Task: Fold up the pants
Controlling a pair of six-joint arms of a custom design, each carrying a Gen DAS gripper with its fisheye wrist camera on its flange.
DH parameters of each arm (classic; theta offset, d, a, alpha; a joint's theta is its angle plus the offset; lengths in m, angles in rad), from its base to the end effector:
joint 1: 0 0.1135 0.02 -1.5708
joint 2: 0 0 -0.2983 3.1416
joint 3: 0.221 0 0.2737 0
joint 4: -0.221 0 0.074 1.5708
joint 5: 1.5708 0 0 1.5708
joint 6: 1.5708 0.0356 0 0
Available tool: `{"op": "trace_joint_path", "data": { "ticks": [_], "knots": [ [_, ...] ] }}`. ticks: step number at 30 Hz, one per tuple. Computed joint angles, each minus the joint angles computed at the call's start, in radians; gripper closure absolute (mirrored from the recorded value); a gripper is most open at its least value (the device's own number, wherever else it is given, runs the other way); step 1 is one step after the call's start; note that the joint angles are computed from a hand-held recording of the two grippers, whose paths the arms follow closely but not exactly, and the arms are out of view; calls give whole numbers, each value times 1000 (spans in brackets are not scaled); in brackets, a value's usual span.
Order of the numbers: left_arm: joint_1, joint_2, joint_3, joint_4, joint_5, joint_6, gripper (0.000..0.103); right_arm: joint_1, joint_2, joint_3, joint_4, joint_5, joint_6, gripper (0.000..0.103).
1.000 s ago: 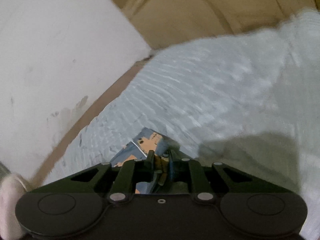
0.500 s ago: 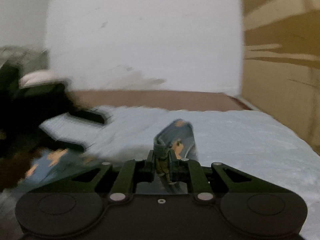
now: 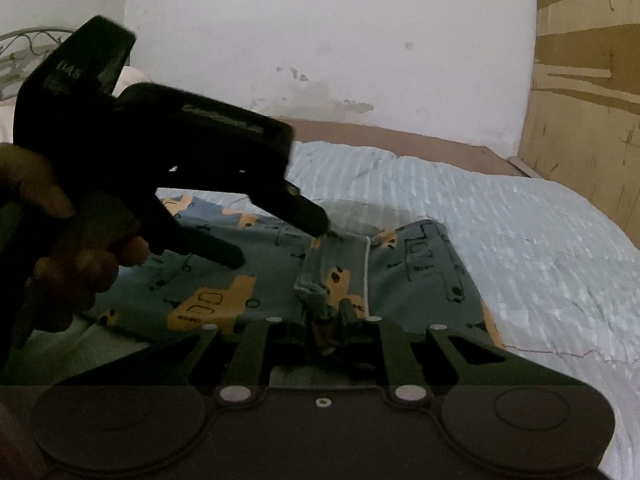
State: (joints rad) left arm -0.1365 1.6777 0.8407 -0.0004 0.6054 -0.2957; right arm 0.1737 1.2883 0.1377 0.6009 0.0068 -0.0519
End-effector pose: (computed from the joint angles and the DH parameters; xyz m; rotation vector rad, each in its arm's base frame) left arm 0.3384 -0.0669 0.1752 0.0960 2.4110 -0.9281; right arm 0.1911 0.0333 0.1234 -0.2347 2.1081 0.0651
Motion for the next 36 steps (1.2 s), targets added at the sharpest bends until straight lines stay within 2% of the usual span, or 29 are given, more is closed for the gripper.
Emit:
{"op": "trace_joint_path", "data": {
  "ticks": [3,7,8,10,14,23,30,36],
  "knots": [
    [-36,27,39,-36,-39,-13,28,25,35,11,27,23,19,84],
    [-77,62,98,-97,-81,-16,59,47,7,5,8,46,24,84],
    [-86,71,112,-111,-84,-17,63,49,0,2,6,50,22,84],
    [-101,82,130,-131,-108,-23,64,47,34,4,39,54,8,82],
    [-120,87,142,-143,-158,-35,81,68,16,2,19,82,4,80],
    [-152,56,128,-133,-217,-31,93,83,12,7,8,101,15,81],
    [-144,-25,95,-129,-234,-33,95,107,-74,8,-49,126,37,87],
    [-91,-128,82,-188,-243,29,95,187,-170,33,-133,146,57,88]
  ]
}}
